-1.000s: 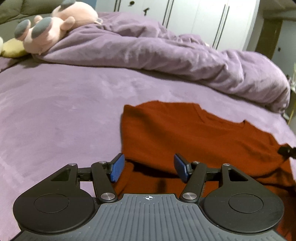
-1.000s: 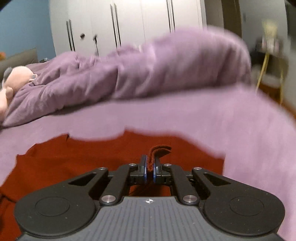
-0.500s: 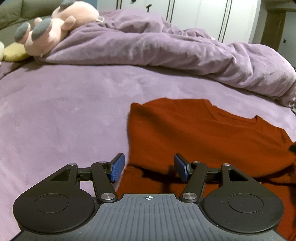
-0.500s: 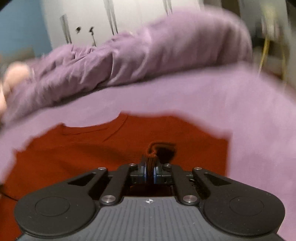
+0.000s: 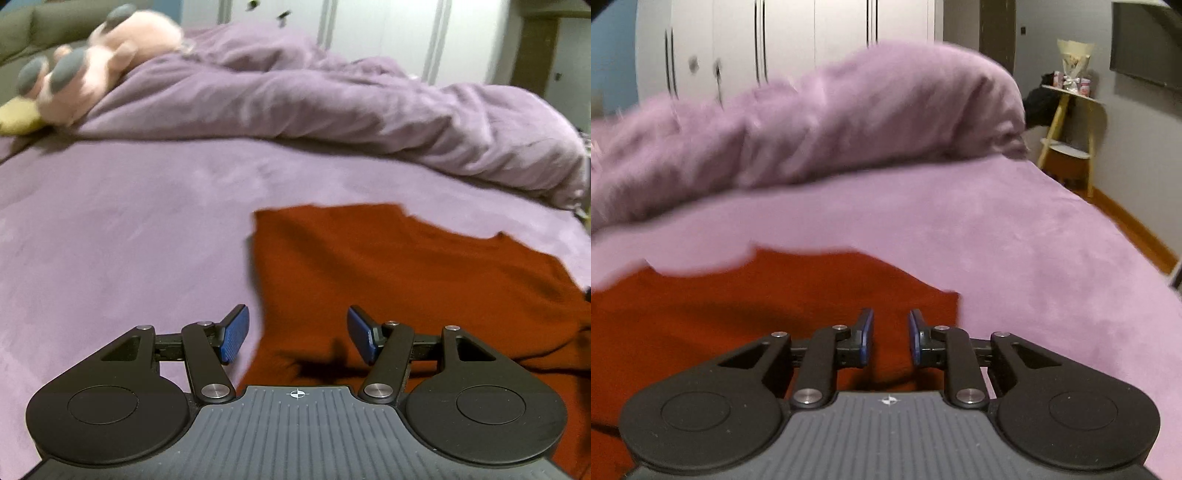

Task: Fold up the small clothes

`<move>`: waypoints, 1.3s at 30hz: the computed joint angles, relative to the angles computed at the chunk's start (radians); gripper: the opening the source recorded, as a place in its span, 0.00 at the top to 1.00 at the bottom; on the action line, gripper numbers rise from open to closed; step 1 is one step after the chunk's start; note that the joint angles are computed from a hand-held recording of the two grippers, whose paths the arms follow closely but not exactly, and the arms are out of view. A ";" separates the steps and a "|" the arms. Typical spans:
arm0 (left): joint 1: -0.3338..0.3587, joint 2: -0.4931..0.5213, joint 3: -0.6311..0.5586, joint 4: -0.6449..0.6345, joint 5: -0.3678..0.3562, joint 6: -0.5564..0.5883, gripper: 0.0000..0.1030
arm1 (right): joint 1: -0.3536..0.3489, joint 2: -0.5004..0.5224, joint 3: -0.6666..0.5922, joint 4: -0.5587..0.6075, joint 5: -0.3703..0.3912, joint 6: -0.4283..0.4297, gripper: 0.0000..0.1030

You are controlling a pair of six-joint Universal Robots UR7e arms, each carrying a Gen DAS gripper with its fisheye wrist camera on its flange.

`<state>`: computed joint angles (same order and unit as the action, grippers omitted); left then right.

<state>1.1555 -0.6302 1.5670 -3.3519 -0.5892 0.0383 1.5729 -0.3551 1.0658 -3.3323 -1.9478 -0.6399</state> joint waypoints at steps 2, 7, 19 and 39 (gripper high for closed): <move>-0.004 0.033 -0.046 -0.008 -0.016 0.059 0.35 | -0.004 -0.041 0.071 0.066 0.123 0.009 0.80; 0.020 0.147 -0.216 0.100 0.006 0.101 0.34 | 0.016 0.022 0.002 0.238 0.152 -0.080 0.81; 0.083 0.254 -0.462 0.179 0.072 0.118 0.16 | 0.013 0.225 -0.360 0.321 0.116 -0.133 0.81; 0.029 0.048 -0.084 0.132 0.192 0.064 0.18 | -0.057 -0.146 0.232 0.075 0.114 -0.001 0.76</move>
<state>1.1842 -0.5817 1.4832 -3.2200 -0.3970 0.1018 1.5163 -0.5013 1.2981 -3.2577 -1.8333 -0.6413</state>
